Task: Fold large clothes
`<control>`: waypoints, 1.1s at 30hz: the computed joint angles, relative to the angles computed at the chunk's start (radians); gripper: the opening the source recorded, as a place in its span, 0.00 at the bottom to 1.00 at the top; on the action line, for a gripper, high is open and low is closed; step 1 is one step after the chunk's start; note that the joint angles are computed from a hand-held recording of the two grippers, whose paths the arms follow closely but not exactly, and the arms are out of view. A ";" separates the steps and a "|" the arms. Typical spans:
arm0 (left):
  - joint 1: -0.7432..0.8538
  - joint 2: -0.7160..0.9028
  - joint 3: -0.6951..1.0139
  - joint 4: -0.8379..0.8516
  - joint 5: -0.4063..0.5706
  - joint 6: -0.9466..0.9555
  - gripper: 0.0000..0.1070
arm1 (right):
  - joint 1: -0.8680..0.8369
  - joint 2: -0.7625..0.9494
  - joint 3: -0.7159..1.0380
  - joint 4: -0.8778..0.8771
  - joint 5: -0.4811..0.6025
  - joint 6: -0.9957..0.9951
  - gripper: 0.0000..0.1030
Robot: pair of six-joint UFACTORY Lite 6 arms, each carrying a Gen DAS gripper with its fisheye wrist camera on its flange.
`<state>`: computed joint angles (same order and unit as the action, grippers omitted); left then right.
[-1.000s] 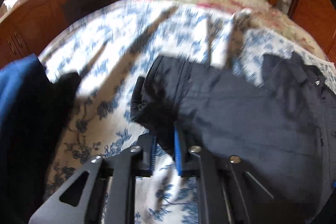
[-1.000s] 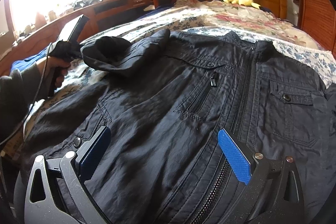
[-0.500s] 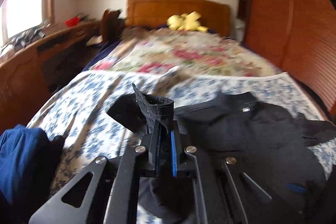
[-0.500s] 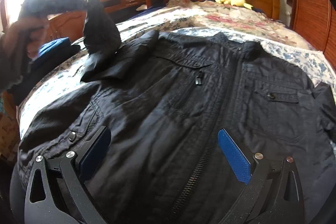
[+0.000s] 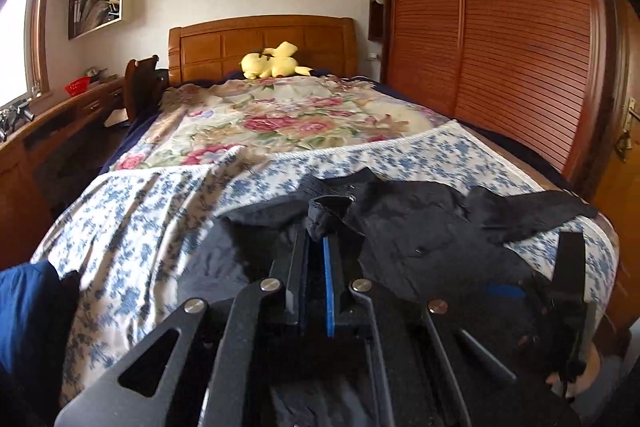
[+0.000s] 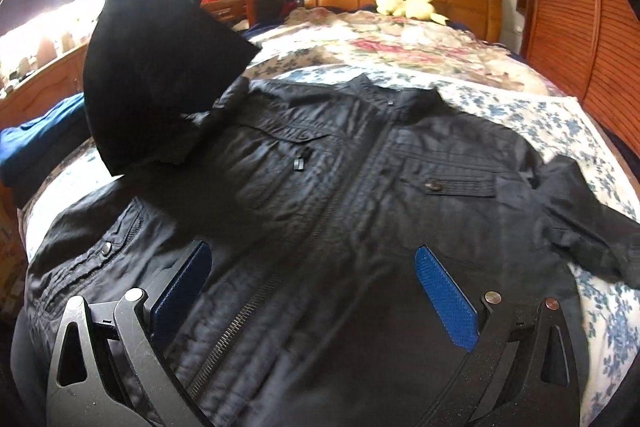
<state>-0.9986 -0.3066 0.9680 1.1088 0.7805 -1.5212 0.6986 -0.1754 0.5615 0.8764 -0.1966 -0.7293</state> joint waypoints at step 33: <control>-0.934 -0.262 -0.446 -0.178 0.700 -0.676 0.36 | 0.135 0.176 0.210 0.385 -0.003 -0.325 1.00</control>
